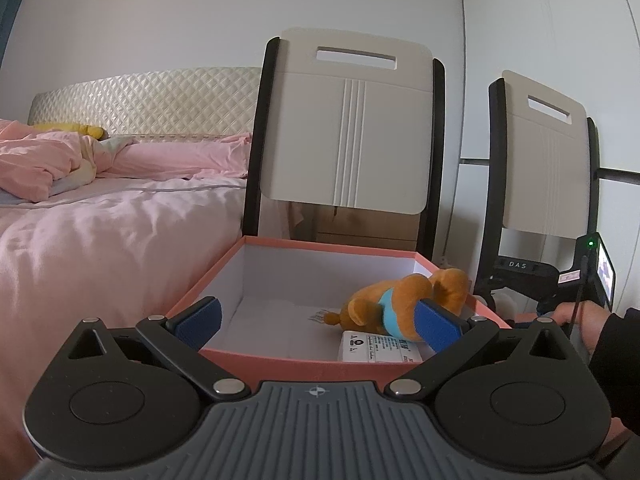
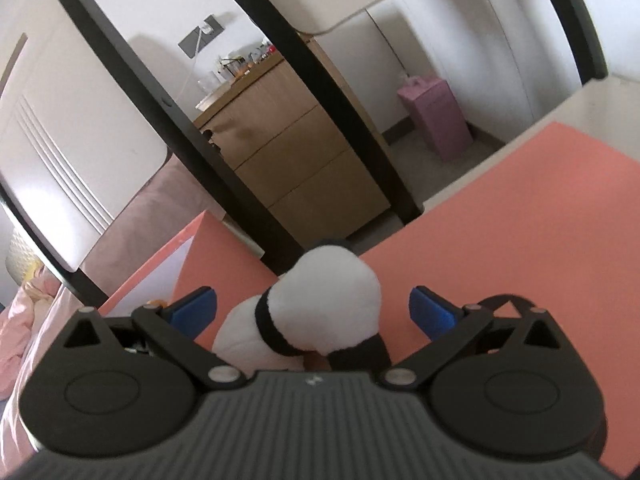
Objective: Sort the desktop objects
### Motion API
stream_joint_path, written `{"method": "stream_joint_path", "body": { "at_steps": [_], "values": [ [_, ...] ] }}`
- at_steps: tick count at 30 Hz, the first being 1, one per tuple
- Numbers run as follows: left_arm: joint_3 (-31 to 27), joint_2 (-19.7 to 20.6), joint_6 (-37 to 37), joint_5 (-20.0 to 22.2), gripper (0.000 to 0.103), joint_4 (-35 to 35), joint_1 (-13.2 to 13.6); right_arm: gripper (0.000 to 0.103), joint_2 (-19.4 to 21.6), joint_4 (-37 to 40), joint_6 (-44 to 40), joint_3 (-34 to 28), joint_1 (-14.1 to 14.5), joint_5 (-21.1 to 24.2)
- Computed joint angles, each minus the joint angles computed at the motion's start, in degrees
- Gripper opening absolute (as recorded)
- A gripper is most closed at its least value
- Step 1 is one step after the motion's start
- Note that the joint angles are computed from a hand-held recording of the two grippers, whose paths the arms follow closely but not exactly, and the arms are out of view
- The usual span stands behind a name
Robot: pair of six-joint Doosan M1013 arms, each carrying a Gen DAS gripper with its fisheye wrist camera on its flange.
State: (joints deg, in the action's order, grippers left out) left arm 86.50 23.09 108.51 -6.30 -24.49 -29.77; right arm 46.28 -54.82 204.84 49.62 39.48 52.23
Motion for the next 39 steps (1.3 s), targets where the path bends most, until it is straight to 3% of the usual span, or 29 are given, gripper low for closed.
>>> {"method": "stream_joint_path", "body": {
  "at_steps": [6, 11, 12, 19, 27, 39],
  "values": [
    [-0.02, 0.03, 1.09, -0.08, 0.103, -1.03, -0.03, 0.074, -0.57, -0.50, 2.72, 1.47, -0.35, -3.89],
    [0.14, -0.03, 1.62, -0.36, 0.103, -1.46, -0.09, 0.062, -0.55, -1.02, 2.49, 0.92, -0.06, -2.98],
    [0.18, -0.05, 1.72, -0.42, 0.103, -1.51, -0.10, 0.051, -0.75, -1.65, 2.86, 1.22, 0.02, -2.90],
    [0.51, -0.19, 2.72, -1.08, 0.103, -2.11, -0.27, 0.051, -2.34, -4.60, 3.33, 3.19, 0.77, -1.40],
    [0.88, -0.33, 3.74, -1.88, 0.103, -2.49, -0.47, 0.051, -3.87, -10.74, 3.57, 4.33, 2.30, 3.60],
    [1.22, -0.49, 2.08, -2.54, 0.103, -0.60, -0.56, 0.051, -4.90, -15.56, 1.88, 4.56, 4.06, 6.14]
  ]
}}
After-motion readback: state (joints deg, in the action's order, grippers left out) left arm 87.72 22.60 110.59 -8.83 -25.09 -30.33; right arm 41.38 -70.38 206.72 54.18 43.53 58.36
